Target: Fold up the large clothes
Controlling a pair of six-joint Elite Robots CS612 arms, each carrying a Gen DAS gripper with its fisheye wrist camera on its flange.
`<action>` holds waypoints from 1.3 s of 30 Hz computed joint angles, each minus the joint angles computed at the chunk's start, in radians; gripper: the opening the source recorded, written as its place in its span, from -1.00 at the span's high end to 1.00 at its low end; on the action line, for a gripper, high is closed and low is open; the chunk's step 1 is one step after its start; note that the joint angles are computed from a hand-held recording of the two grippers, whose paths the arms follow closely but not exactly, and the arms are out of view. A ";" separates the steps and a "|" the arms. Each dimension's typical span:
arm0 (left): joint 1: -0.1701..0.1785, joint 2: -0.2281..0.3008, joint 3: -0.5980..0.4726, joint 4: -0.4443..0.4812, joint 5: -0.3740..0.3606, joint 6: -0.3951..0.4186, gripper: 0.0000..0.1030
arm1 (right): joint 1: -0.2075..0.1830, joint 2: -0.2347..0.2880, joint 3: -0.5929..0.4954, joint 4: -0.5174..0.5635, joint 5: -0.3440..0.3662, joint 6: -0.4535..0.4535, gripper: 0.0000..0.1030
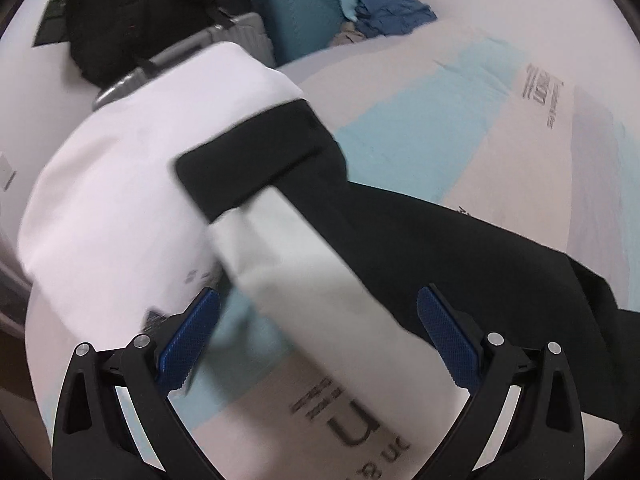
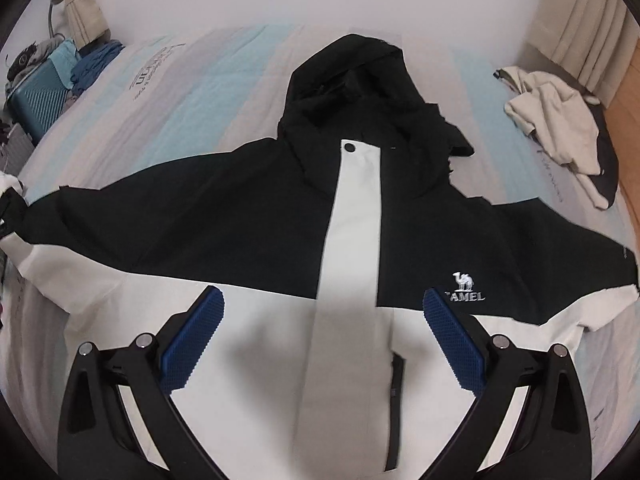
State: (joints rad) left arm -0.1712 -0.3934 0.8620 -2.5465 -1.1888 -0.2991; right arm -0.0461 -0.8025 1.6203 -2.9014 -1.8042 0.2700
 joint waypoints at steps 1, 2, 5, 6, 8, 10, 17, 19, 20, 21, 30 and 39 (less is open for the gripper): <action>0.000 0.013 -0.025 0.017 0.006 0.007 -0.86 | 0.000 0.000 0.000 0.000 0.000 0.000 -0.86; 0.001 0.022 -0.043 0.026 0.005 0.012 -0.80 | -0.004 -0.003 0.006 0.002 -0.008 0.011 -0.86; -0.004 0.042 -0.079 0.030 0.046 0.027 -0.43 | -0.030 -0.023 0.040 0.029 -0.004 0.108 -0.86; -0.005 0.044 -0.081 0.032 0.048 0.024 -0.27 | -0.030 -0.023 0.040 0.029 -0.004 0.108 -0.86; -0.001 0.045 -0.091 0.054 0.020 0.010 0.45 | -0.042 -0.036 0.061 0.024 -0.003 0.151 -0.86; 0.000 0.042 -0.089 0.050 0.012 0.009 0.77 | -0.045 -0.041 0.070 0.026 -0.028 0.149 -0.86; -0.037 -0.017 0.020 -0.118 -0.014 0.131 0.98 | -0.104 -0.043 0.105 -0.020 -0.003 0.149 -0.86; -0.055 -0.035 0.052 -0.164 -0.034 0.169 0.98 | -0.115 -0.042 0.111 -0.023 -0.015 0.141 -0.86; -0.064 -0.043 0.066 -0.186 -0.042 0.183 0.98 | -0.123 -0.041 0.116 -0.028 -0.016 0.135 -0.86; -0.074 -0.052 0.082 -0.206 -0.051 0.196 0.98 | -0.128 -0.041 0.119 -0.028 -0.020 0.128 -0.86; -0.178 -0.112 0.189 -0.299 -0.145 0.249 0.99 | -0.212 -0.041 0.169 -0.082 0.025 0.010 -0.68; -0.318 -0.158 0.294 -0.375 -0.200 0.263 0.99 | -0.277 -0.075 0.214 -0.142 0.040 -0.118 -0.78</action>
